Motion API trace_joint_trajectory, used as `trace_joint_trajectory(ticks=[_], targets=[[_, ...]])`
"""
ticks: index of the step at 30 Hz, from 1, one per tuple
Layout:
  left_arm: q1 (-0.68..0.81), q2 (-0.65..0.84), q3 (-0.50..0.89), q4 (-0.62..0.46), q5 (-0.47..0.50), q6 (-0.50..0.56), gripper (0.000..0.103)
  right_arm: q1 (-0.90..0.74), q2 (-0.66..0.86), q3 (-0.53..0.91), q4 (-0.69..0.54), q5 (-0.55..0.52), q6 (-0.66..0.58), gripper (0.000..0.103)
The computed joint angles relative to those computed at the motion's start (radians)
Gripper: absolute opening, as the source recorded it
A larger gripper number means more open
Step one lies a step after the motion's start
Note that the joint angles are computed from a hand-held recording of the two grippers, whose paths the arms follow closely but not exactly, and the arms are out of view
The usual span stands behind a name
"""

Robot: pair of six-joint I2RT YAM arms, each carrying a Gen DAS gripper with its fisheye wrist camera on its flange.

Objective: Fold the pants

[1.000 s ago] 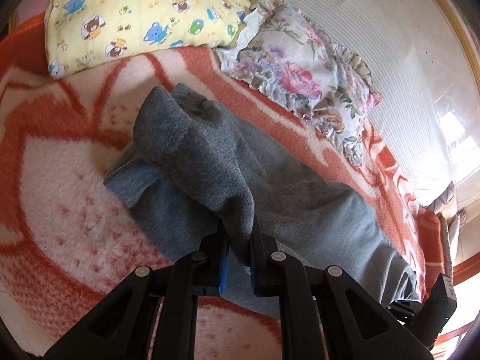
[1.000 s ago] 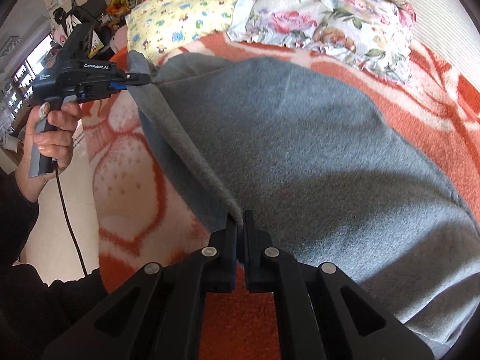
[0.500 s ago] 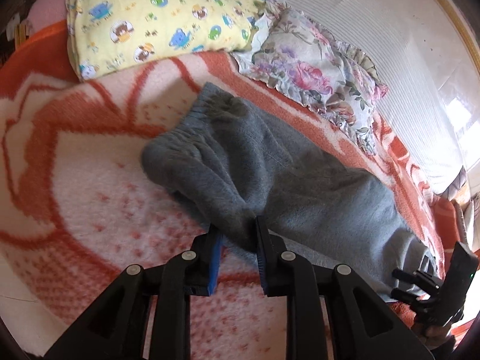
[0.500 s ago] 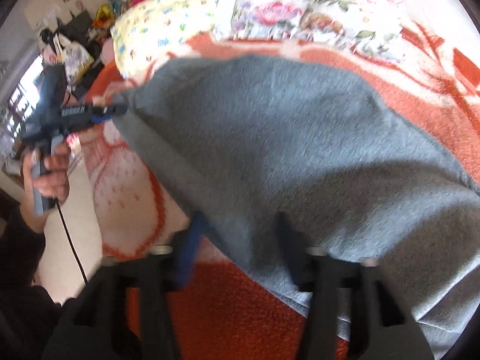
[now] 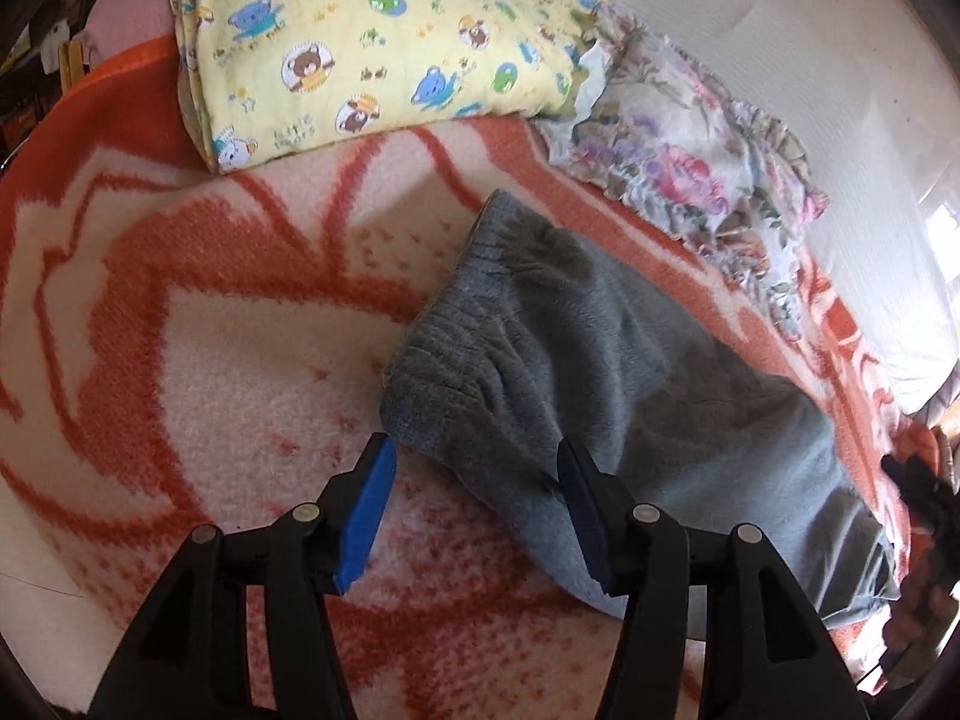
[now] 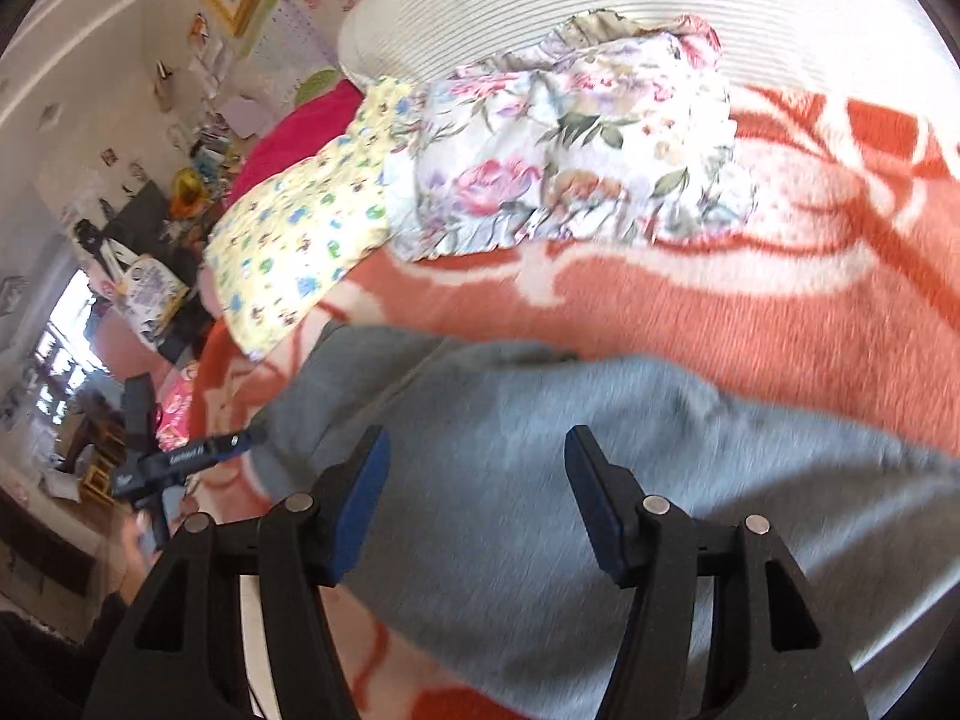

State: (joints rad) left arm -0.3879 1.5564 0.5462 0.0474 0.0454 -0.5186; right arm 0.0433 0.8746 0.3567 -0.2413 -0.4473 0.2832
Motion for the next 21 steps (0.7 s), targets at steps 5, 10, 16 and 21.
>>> trace_joint_trajectory(ticks=[5,10,16,21], targets=[[0.044,0.138,0.037,0.041,0.093,-0.021,0.06,0.01,0.286,0.16,0.079,0.107,-0.037,0.062],[0.023,0.192,0.079,0.064,0.084,-0.048,0.073,-0.006,0.623,0.34,0.093,0.1,-0.097,0.062],[-0.047,0.236,0.086,0.153,-0.046,-0.122,0.052,0.038,0.891,0.461,0.05,0.045,-0.212,0.049],[-0.046,0.158,-0.004,0.252,-0.051,-0.157,0.021,0.079,0.819,0.4,0.132,0.158,-0.235,0.017]])
